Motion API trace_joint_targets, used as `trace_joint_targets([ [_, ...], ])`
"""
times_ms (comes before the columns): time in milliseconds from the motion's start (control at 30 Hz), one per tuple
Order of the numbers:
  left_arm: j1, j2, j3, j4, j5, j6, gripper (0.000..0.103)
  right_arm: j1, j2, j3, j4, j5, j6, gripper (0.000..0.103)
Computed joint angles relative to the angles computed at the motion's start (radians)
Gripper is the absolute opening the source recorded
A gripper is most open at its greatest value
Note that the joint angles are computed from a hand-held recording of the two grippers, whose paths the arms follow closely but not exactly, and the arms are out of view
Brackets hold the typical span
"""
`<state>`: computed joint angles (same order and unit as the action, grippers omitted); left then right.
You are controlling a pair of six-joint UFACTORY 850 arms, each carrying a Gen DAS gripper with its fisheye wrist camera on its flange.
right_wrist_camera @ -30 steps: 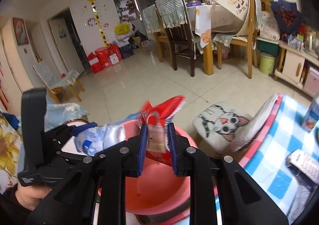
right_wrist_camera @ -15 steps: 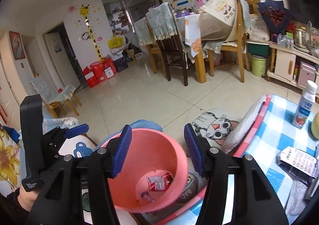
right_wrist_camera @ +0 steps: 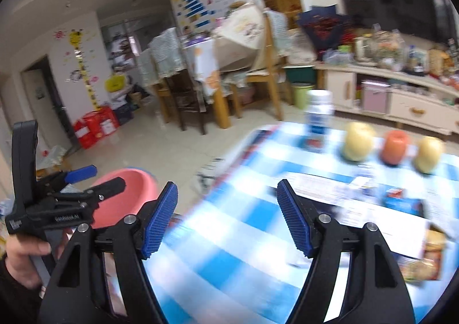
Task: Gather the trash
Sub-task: 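Move both open tools back over the table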
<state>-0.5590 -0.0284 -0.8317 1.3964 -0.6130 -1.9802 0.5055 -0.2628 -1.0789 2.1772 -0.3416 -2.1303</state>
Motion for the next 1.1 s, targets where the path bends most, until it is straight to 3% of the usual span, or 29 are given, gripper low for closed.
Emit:
trace_joint_targets([
  [267, -0.096, -0.277, -0.23, 0.027, 0.081, 0.036, 0.098, -0.198, 0.111, 0.198, 0.336, 0.027, -0.498, 0.077],
  [433, -0.177, -0.447, -0.405, 0.039, -0.02, 0.234, 0.098, -0.305, 0.121, 0.237, 0.379, 0.007, -0.599, 0.078],
  [567, -0.208, -0.554, -0.517, 0.074, -0.062, 0.312, 0.098, -0.366, 0.108, 0.239, 0.256, -0.026, -0.452, 0.08],
  [700, -0.198, -0.614, -0.58, 0.0, 0.01, 0.35, 0.098, -0.388, 0.082, 0.221, 0.125, -0.041, -0.337, 0.081],
  [900, -0.184, -0.666, -0.65, -0.121, 0.054, 0.499, 0.098, -0.402, 0.057, 0.184, -0.071, -0.058, -0.094, 0.081],
  [1033, -0.148, -0.716, -0.732, -0.354, 0.084, 0.694, 0.099, -0.409, 0.055, 0.18, -0.128, -0.077, -0.02, 0.081],
  [1100, -0.132, -0.723, -0.744, -0.393, 0.096, 0.709, 0.099, -0.408, 0.056, 0.18, -0.144, -0.081, -0.004, 0.082],
])
